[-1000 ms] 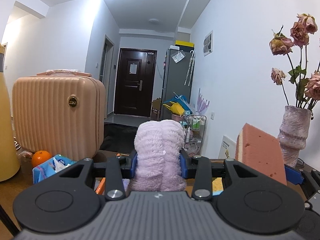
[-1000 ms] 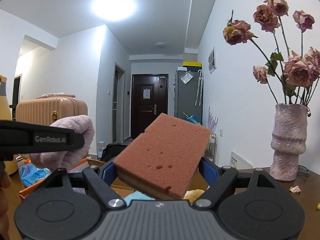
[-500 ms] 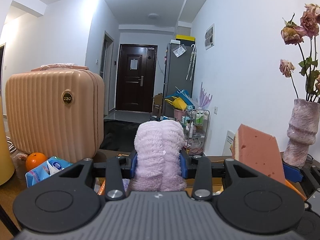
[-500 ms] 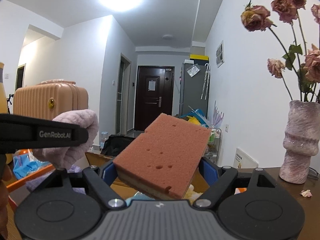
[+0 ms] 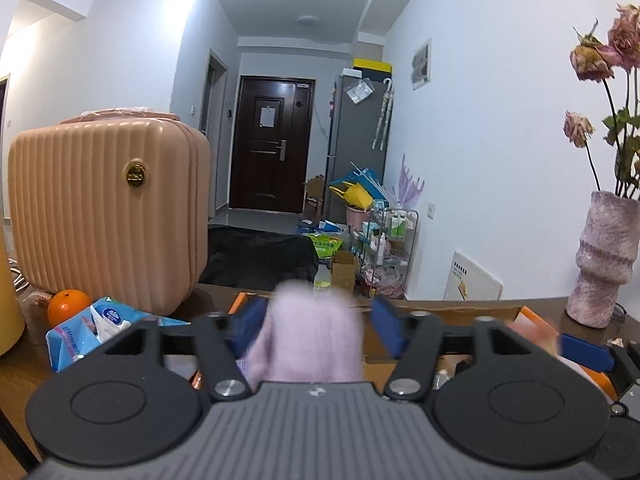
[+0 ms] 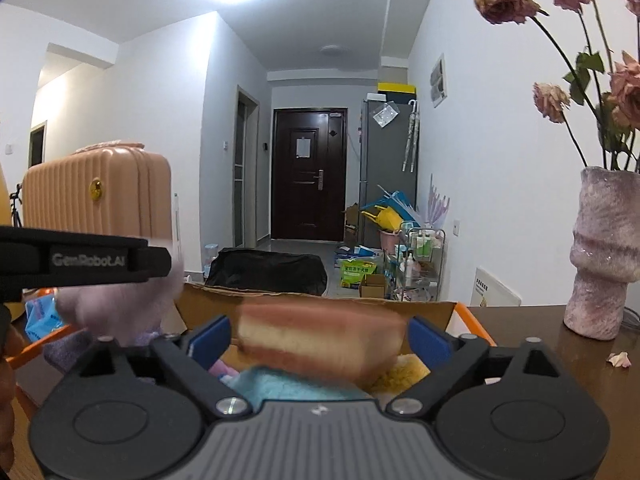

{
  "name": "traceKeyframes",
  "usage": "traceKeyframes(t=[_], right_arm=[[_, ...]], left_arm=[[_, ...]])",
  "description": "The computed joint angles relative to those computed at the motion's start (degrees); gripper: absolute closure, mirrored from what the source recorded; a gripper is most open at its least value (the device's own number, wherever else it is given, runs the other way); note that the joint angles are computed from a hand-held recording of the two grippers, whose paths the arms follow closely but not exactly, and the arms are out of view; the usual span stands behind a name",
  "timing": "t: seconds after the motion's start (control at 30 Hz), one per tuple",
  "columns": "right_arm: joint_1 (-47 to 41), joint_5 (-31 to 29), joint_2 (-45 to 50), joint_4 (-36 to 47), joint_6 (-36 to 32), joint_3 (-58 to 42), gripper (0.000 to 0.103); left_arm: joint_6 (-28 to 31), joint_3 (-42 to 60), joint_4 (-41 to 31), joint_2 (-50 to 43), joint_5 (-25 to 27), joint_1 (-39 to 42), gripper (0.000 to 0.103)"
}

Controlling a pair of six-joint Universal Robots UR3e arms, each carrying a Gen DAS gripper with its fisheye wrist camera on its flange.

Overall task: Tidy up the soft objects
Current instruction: 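Open both grippers to drop the towel and sponge into the box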

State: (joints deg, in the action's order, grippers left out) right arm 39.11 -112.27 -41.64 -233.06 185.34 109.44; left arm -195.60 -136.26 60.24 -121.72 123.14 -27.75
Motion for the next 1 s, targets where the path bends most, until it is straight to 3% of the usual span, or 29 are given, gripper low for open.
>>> traceKeyframes(t=[0.03, 0.13, 0.27, 1.0], right_arm=[[-0.1, 0.1, 0.0, -0.4, 0.2, 0.2, 0.001], [-0.3, 0.2, 0.3, -2.1, 0.8, 0.7, 0.0], [0.2, -0.8, 0.7, -2.5, 0.5, 0.7, 0.0], [3.7, -8.3, 0.9, -12.9, 0.4, 6.6, 0.0]], left_arm=[[-0.1, 0.0, 0.7, -0.2, 0.5, -0.2, 0.015], [0.3, 0.6, 3.2, -1.5, 2.6, -1.3, 0.0], [1.4, 2.9, 2.9, -3.0, 6.7, -3.3, 0.0], [0.3, 0.9, 4.8, -2.2, 12.5, -8.0, 0.0]])
